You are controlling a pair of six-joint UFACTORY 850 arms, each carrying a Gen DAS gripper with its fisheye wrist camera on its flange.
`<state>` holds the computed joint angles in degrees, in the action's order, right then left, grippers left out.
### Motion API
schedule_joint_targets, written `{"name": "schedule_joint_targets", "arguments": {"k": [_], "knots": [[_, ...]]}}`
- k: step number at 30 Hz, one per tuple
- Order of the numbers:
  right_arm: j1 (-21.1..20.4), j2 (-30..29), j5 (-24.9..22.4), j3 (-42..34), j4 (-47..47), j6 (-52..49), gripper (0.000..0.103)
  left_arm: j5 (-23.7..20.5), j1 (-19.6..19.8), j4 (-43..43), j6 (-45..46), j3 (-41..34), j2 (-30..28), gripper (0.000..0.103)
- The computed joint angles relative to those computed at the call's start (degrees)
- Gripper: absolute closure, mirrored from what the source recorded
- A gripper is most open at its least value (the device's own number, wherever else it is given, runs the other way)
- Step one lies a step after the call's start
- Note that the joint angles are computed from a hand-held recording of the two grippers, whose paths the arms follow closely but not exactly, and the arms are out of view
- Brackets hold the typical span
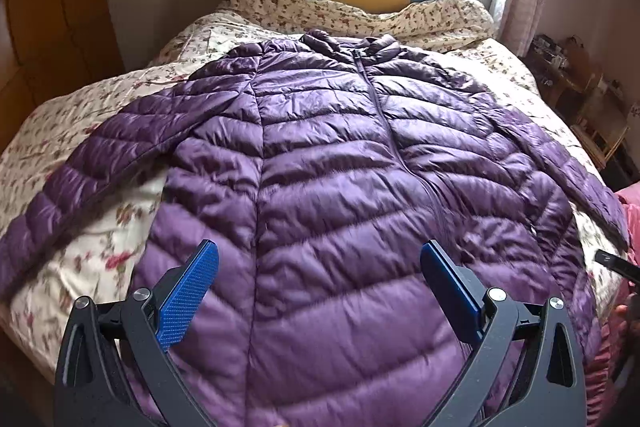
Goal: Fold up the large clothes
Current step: 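Grasp the purple jacket's sleeve cuff with the right gripper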
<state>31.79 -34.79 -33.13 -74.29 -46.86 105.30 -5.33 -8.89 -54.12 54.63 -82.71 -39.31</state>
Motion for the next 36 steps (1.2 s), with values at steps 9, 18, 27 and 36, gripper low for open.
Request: {"name": "schedule_joint_targets", "arguments": {"k": [9,18,27,36], "knots": [[-5.7,6.8,4.9,10.8,-9.2,20.9,0.005,-4.2,0.1,28.0,-28.8,-13.1,-8.6,0.003],[-11.7,10.4,10.0,16.2,-15.0,35.3,0.01,-12.3,0.2,33.8,-37.3,-28.9,-18.4,0.003],[-16.3,11.2,13.2,16.8,-17.5,35.9,0.043,-18.4,0.2,37.5,-42.2,-40.9,-25.9,0.003],[-17.6,9.2,14.3,13.8,-10.4,24.4,0.076,-23.6,0.5,36.1,-42.5,-50.6,-31.8,0.003]]}}
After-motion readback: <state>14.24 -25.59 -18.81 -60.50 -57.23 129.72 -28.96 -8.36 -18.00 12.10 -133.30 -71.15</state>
